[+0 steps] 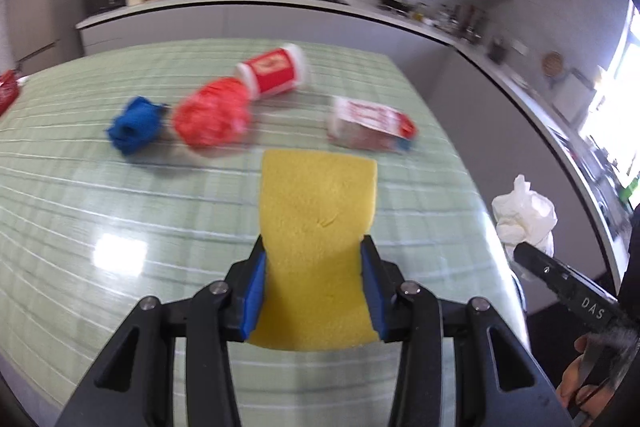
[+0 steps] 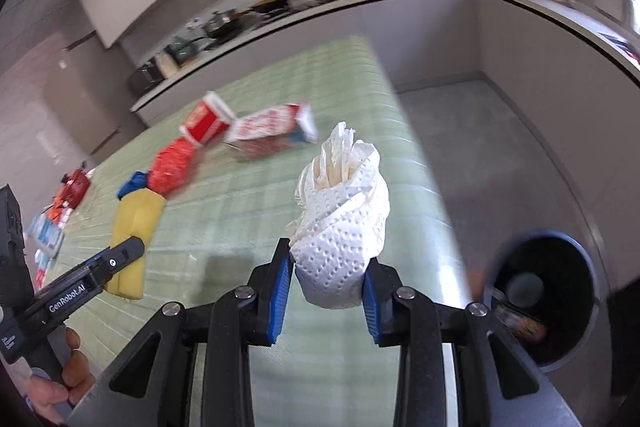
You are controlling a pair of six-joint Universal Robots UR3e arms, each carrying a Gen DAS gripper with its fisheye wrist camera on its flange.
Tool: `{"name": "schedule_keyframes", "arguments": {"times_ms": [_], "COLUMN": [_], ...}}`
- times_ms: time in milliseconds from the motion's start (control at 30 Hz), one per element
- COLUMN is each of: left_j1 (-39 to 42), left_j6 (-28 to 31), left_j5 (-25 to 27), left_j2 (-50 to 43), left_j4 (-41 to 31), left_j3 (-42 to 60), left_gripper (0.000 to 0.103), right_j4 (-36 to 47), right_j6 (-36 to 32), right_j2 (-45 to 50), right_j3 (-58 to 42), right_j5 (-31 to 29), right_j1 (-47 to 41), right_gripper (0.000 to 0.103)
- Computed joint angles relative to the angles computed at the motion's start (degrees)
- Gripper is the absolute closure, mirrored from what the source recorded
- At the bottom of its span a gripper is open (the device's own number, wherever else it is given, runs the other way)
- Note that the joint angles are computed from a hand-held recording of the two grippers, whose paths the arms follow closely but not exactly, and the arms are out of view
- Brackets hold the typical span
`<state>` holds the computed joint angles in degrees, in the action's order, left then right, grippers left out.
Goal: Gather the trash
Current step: 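Carry the sponge and paper towel over the black bin with both tools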
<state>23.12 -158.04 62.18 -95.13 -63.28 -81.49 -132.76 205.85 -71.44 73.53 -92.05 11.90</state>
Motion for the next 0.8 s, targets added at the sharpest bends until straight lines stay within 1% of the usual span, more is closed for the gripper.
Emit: {"name": "schedule_keyframes", "arguments": {"times_ms": [100,167,267,367,400,467,567,600,633,733,767,800], "left_j1": [-2.03,-3.6,-7.38,-12.33,-14.08,-20.15,-29.19,-30.95,-34.56,-41.69,-43.52,-45.34], "left_j6": [0.03,-0.41,-3.08,-7.27,-8.85,-14.25,-22.27,-23.83,-26.55,-31.77,-32.84,-33.87], "left_j5": [-0.22,0.13,1.44,3.73,4.53,7.71,12.64,13.44,15.12,17.41,17.66,18.05], "left_j2": [1.96,3.42,4.87,6.91,6.63,5.12,0.85,-0.66,-3.43,-10.8,-13.22,-15.8], "left_j4": [-1.47,-2.13,-1.13,1.24,2.09,4.49,6.75,7.0,7.11,6.95,6.44,5.91], "left_j3": [-1.75,-2.49,-2.91,-4.36,-4.22,-2.94,0.8,2.15,4.89,12.26,14.94,17.79], "left_gripper": [0.059,0.059,0.059,0.059,0.059,0.059,0.059,0.059,0.059,0.059,0.059,0.059], "right_j4": [-1.23,-1.89,-3.57,-4.22,-4.02,-3.14,2.54,4.13,7.37,14.93,17.47,18.71], "right_j6": [1.13,0.6,-1.47,-5.72,-7.72,-12.23,-23.28,-25.86,-30.94,-40.48,-44.5,-46.6], "right_j2": [-6.95,-10.56,-15.56,-20.5,-22.23,-26.06,-32.41,-33.74,-35.77,-38.18,-38.62,-39.05], "right_j3": [8.47,12.3,17.7,22.47,24.03,27.41,31.82,32.6,33.61,34.33,34.55,34.91], "right_j5": [0.86,1.18,3.43,7.63,9.52,13.62,21.69,23.46,25.86,30.57,31.45,31.83], "right_j1": [-2.3,-3.67,-6.72,-11.74,-14.11,-19.53,-31.82,-34.82,-40.22,-50.99,-55.05,-57.04], "right_gripper": [0.069,0.069,0.069,0.069,0.069,0.069,0.069,0.069,0.069,0.069,0.069,0.069]}}
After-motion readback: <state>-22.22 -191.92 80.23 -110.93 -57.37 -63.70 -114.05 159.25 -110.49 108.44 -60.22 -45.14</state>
